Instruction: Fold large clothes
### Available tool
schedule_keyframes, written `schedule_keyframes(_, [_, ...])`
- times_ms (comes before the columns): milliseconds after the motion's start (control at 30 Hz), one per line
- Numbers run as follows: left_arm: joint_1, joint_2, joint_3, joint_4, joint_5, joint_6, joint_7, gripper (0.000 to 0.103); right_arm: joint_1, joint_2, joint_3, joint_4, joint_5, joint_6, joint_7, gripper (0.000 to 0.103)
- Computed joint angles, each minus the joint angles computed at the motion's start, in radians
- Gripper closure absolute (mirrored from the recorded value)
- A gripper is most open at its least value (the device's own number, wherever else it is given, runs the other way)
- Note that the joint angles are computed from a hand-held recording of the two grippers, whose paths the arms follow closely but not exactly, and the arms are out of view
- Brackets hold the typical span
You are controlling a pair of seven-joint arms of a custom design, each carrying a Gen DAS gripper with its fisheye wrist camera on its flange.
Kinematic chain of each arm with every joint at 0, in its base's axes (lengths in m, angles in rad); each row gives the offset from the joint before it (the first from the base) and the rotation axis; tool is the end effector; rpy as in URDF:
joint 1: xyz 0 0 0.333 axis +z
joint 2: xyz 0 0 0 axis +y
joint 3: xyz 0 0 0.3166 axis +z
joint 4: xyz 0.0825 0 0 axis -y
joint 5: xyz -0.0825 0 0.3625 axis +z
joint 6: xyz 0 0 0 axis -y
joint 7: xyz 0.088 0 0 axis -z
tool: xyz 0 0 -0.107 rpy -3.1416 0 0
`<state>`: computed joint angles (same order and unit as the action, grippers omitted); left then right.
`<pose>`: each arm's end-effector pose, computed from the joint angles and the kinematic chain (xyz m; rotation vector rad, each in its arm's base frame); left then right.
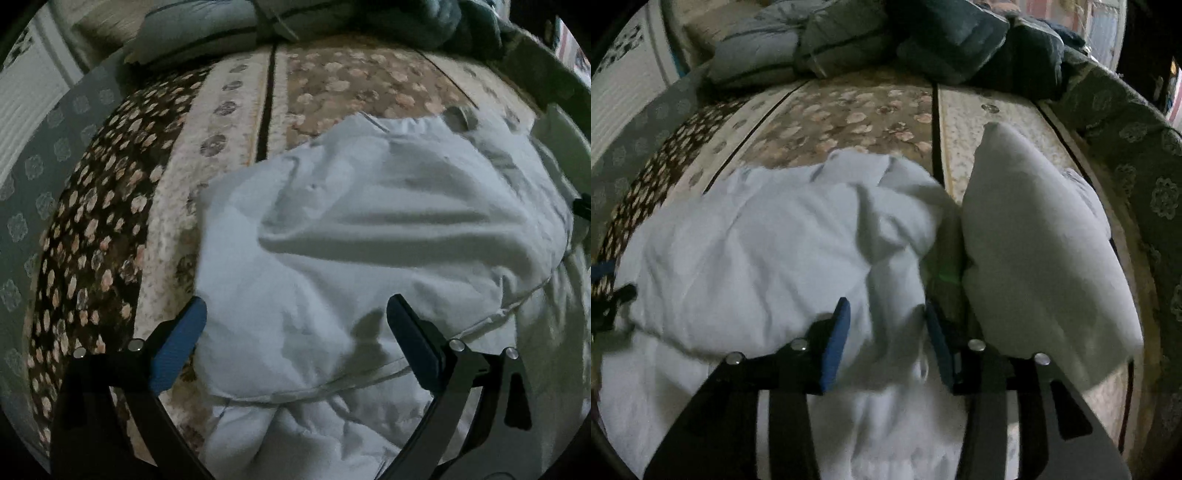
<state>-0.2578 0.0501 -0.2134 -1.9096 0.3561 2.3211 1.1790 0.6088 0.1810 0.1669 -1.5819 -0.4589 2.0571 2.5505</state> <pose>0.5254 -0.2582 0.5166 -1.6466 2.1722 -0.3275 0.4692 0.4147 0.5706 -1.8999 2.0080 -0.5311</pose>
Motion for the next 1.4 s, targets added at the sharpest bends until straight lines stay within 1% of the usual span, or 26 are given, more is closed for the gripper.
schedule_keyframes(33, [-0.004,0.006,-0.002,0.005,0.018,-0.012,-0.006,0.006,0.004,0.007,0.002,0.006,-0.003,-0.012,-0.009,0.060])
schedule_keyframes(100, [-0.014,0.039,-0.004,0.028,0.042,-0.042,-0.007,0.006,0.015,0.047,0.005,0.046,-0.006,-0.093,-0.052,0.060])
schedule_keyframes(133, [-0.017,0.048,-0.002,0.034,0.042,-0.049,-0.005,0.005,0.025,0.067,-0.012,0.044,0.012,-0.112,-0.071,0.058])
schedule_keyframes(167, [-0.020,0.054,0.000,0.038,0.038,-0.053,-0.002,0.005,0.000,0.068,-0.002,0.016,0.043,-0.076,-0.062,0.054])
schedule_keyframes(200, [-0.022,0.055,0.002,0.038,0.037,-0.049,-0.001,0.005,-0.012,0.055,-0.007,-0.024,0.068,-0.027,-0.038,0.049])
schedule_keyframes(233, [-0.024,0.053,0.004,0.037,0.039,-0.046,-0.001,0.005,-0.017,0.053,-0.011,-0.033,0.078,-0.013,-0.021,0.049])
schedule_keyframes(267, [-0.025,0.051,0.006,0.037,0.040,-0.045,-0.001,0.005,-0.016,0.059,-0.012,-0.019,0.077,-0.026,-0.019,0.049])
schedule_keyframes(333, [-0.026,0.045,0.008,0.036,0.036,-0.044,-0.003,0.006,0.005,0.076,-0.011,0.036,0.045,-0.092,-0.022,0.049])
schedule_keyframes(367, [-0.025,0.039,0.009,0.035,0.033,-0.045,-0.007,0.006,0.014,0.070,-0.008,0.049,0.031,-0.108,-0.030,0.049])
schedule_keyframes(467, [-0.015,0.015,0.008,0.025,-0.013,-0.026,0.001,0.006,0.028,-0.013,-0.004,0.008,-0.007,-0.081,0.008,0.047])
schedule_keyframes(500, [-0.009,0.003,0.007,0.018,-0.042,-0.010,0.014,0.006,0.032,-0.050,-0.002,-0.008,-0.035,-0.091,0.036,0.046])
schedule_keyframes(533, [-0.005,-0.010,0.006,0.006,-0.056,0.006,0.021,0.006,0.031,-0.078,0.003,-0.022,-0.054,-0.099,0.055,0.043])
schedule_keyframes(567, [-0.002,-0.020,0.004,-0.003,-0.063,0.024,0.024,0.005,0.028,-0.121,0.007,-0.044,-0.079,-0.107,0.080,0.036])
schedule_keyframes(600, [0.000,-0.028,0.002,-0.010,-0.060,0.042,0.021,0.005,0.021,-0.162,0.012,-0.067,-0.100,-0.119,0.102,0.029])
schedule_keyframes(667, [0.003,-0.036,-0.004,-0.020,-0.043,0.055,0.006,0.004,-0.006,-0.213,0.022,-0.089,-0.125,-0.158,0.123,0.028])
schedule_keyframes(733, [0.004,-0.032,-0.007,-0.018,-0.020,0.049,-0.011,0.004,-0.035,-0.250,0.028,-0.104,-0.148,-0.222,0.142,0.028])
schedule_keyframes(767, [0.005,-0.037,-0.008,-0.023,-0.018,0.048,-0.016,0.004,-0.051,-0.273,0.030,-0.121,-0.149,-0.238,0.160,0.028])
schedule_keyframes(900, [0.007,-0.032,-0.009,-0.022,-0.020,0.060,-0.027,0.004,-0.114,-0.367,0.031,-0.230,-0.141,-0.194,0.205,0.028])
schedule_keyframes(967, [0.006,-0.030,-0.010,-0.022,0.008,0.059,-0.047,0.004,-0.145,-0.385,0.030,-0.262,-0.148,-0.174,0.204,0.028])
schedule_keyframes(1033, [0.003,-0.023,-0.011,-0.019,0.050,0.053,-0.074,0.004,-0.178,-0.406,0.018,-0.310,-0.145,-0.128,0.217,0.028])
schedule_keyframes(1067, [0.002,-0.024,-0.010,-0.019,0.064,0.048,-0.082,0.004,-0.192,-0.407,0.013,-0.327,-0.136,-0.102,0.229,0.028])
schedule_keyframes(1133, [0.005,-0.028,-0.007,-0.022,0.062,0.048,-0.083,0.003,-0.223,-0.414,-0.022,-0.383,-0.078,-0.014,0.220,0.028])
schedule_keyframes(1267, [0.021,-0.051,0.000,-0.053,0.002,0.102,-0.070,0.003,-0.270,-0.351,-0.046,-0.391,-0.024,0.040,0.165,0.028])
schedule_keyframes(1333, [0.028,-0.062,-0.002,-0.074,0.015,0.142,-0.090,0.003,-0.286,-0.344,-0.058,-0.421,0.007,0.115,0.176,0.028])
schedule_keyframes(1367, [0.030,-0.065,-0.004,-0.079,0.026,0.151,-0.099,0.003,-0.297,-0.345,-0.074,-0.452,0.042,0.193,0.185,0.028])
schedule_keyframes(1400, [0.032,-0.068,-0.005,-0.083,0.029,0.156,-0.101,0.003,-0.308,-0.342,-0.082,-0.474,0.064,0.250,0.196,0.028])
